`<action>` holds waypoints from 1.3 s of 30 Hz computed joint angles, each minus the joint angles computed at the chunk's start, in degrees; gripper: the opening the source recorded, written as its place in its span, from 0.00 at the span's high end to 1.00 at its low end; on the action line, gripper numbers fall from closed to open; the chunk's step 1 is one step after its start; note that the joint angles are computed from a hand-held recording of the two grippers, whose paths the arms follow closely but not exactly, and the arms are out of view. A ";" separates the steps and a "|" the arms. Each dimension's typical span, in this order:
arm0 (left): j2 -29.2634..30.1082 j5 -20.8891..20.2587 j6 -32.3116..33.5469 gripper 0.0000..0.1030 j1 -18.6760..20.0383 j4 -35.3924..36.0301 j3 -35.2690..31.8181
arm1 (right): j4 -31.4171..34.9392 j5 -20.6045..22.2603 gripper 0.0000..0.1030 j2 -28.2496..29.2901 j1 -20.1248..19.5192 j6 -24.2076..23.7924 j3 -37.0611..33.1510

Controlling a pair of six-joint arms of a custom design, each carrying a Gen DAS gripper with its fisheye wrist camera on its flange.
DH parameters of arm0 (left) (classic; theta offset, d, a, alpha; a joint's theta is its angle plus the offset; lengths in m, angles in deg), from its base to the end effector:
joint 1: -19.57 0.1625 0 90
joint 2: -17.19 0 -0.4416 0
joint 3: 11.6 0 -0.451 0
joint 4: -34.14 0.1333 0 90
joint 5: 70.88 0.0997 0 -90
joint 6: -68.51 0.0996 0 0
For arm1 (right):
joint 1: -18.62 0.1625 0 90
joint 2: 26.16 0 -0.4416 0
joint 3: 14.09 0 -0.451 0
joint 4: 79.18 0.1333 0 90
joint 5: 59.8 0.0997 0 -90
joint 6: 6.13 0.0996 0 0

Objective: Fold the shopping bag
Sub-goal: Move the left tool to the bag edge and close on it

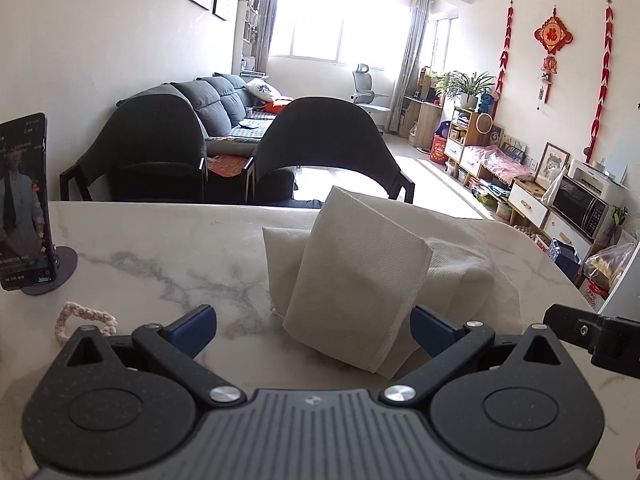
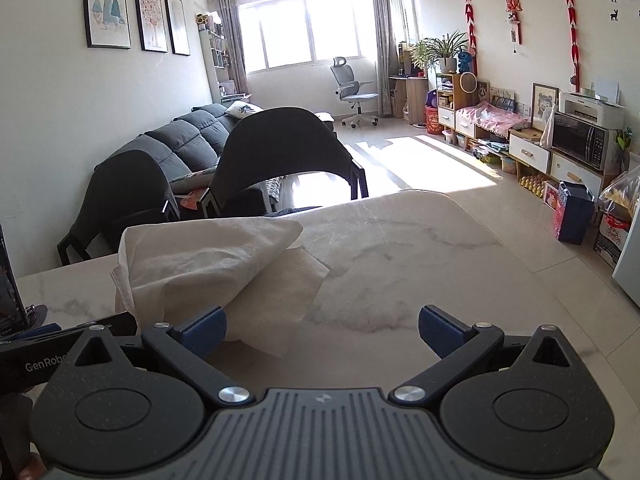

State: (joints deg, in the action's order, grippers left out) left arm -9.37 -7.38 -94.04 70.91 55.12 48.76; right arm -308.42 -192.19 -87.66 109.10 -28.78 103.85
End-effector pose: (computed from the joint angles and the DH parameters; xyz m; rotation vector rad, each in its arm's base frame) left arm -0.3233 -0.6887 -0.0213 1.0715 2.4316 -0.9416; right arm 0.0707 -0.5449 0.2645 -0.2396 -1.8679 1.4088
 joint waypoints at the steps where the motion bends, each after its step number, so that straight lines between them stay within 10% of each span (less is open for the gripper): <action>1: 0.16 0.33 -0.14 0.00 -0.01 0.16 -0.25 | 0.15 0.15 0.00 -0.05 -0.04 0.06 0.07; 29: 10.10 4.87 -13.10 0.06 3.29 20.44 -18.90 | 2.54 2.87 0.00 -1.71 -0.51 5.14 2.22; 32: 9.03 5.87 -12.52 0.20 3.39 18.78 -16.90 | 3.68 4.40 0.00 -2.80 -0.94 6.49 3.12; 37: 9.05 5.12 -9.50 0.83 3.00 18.51 -16.30 | 4.89 5.06 0.00 -3.33 -1.16 7.47 3.46; 39: 9.24 4.98 -8.68 0.94 3.03 18.69 -16.33 | 5.40 5.39 0.00 -3.57 -1.23 7.87 3.62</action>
State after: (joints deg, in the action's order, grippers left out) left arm -0.13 -2.39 -102.71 73.94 73.81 32.43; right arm -303.02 -186.79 -91.23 107.86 -20.91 107.47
